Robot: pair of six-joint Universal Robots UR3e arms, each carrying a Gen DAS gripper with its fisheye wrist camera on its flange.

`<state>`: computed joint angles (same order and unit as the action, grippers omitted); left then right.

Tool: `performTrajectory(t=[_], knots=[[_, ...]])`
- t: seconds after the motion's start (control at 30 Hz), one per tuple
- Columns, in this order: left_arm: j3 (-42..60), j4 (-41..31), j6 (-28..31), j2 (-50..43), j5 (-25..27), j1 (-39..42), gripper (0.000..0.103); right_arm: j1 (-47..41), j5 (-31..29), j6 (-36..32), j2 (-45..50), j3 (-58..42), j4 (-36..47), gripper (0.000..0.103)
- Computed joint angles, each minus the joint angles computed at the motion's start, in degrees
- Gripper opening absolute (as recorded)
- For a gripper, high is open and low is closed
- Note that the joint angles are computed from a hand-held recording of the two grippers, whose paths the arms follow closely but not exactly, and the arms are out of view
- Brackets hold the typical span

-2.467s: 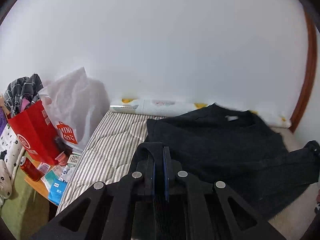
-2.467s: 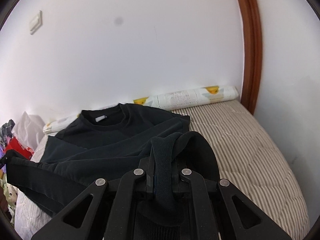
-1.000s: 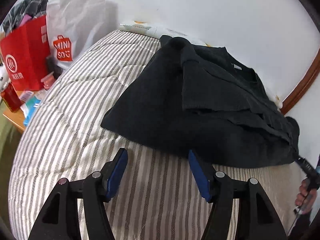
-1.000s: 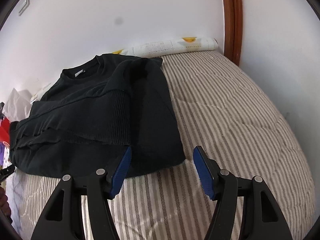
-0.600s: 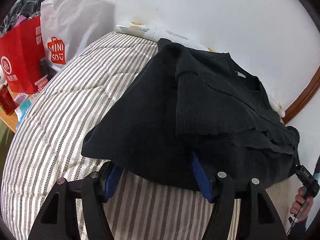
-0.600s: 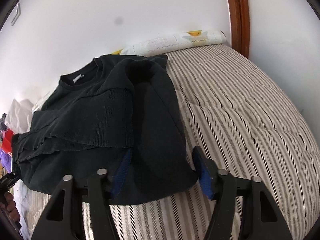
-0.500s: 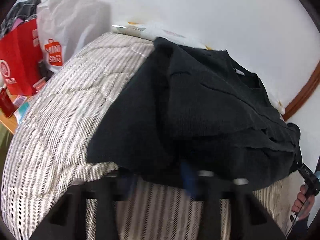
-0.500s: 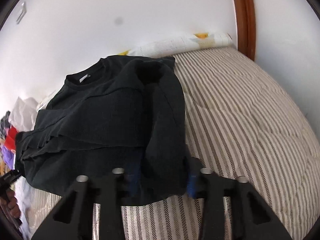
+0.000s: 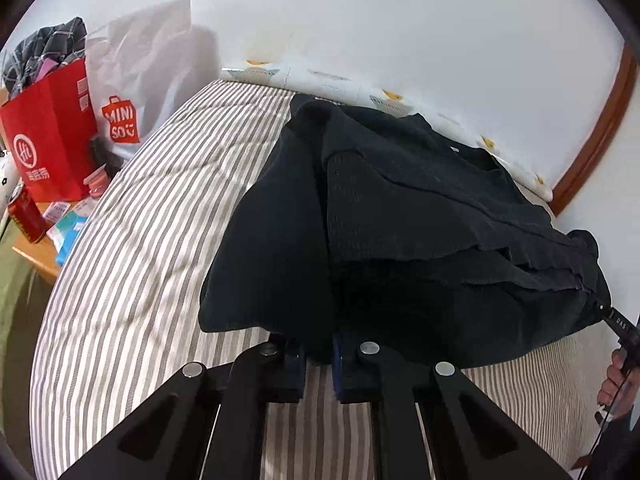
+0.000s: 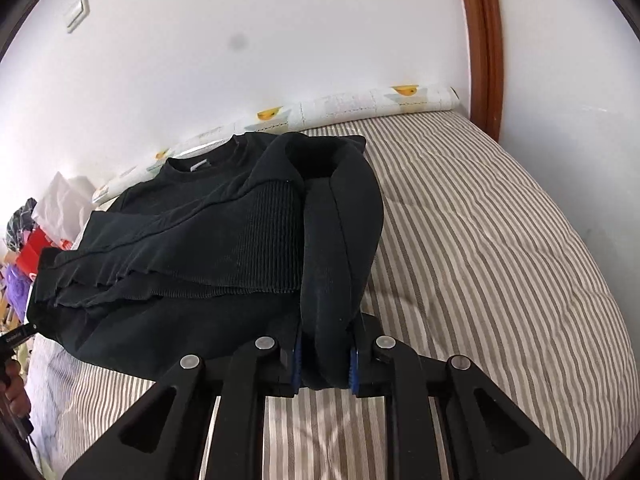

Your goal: Fold small clothes

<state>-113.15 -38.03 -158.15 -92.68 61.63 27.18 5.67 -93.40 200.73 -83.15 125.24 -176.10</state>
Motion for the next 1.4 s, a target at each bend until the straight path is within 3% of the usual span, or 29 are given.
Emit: performTrajectory(t=[0.33, 0.5, 0.6, 0.67, 0.77, 0.9, 1.1, 1.17, 1.23, 1.4], knots=[[-15.8, -13.1, 13.7, 22.4, -4.8, 10.7, 0.01, 2.6, -1.9, 1.2, -15.7, 16.5, -0.7, 0.017], [-20.0, -19.5, 19.6, 31.5, -5.3, 14.1, 0.01, 4.2, -3.6, 1.6, -25.1, 22.6, 3.0, 0.017], [-21.3, -18.5, 20.6, 33.5, -4.5, 14.0, 0.012, 6.8, -6.1, 2.1, -27.6, 23.0, 5.4, 0.022], [-21.2, -19.8, 21.2, 34.4, -4.5, 14.5, 0.013, 10.2, -11.0, 4.6, -29.1, 21.4, 9.7, 0.028], [-20.5, -26.0, 24.2, 37.6, -5.7, 17.5, 0.018, 14.3, -15.2, 7.2, -31.9, 20.0, 13.1, 0.033], [-19.3, -40.2, 32.6, 45.9, -9.4, 25.1, 0.021, 20.1, -18.6, 9.8, -30.2, 14.4, 16.0, 0.035], [-13.8, -63.7, 47.8, 54.0, -14.0, 34.9, 0.027, 23.0, -11.1, 8.9, -18.6, 9.0, 8.1, 0.031], [-12.5, -67.0, 49.8, 53.8, -14.8, 35.0, 0.031, 24.1, -9.9, 8.3, -13.3, 7.2, 5.9, 0.021], [-12.2, -67.9, 50.3, 53.3, -15.5, 33.8, 0.038, 23.5, -8.3, 7.5, -8.5, 6.6, 4.1, 0.016], [-15.3, -51.6, 38.5, 47.0, -14.6, 21.8, 0.039, 23.5, -9.9, 8.0, -2.4, 6.0, 2.0, 0.011]])
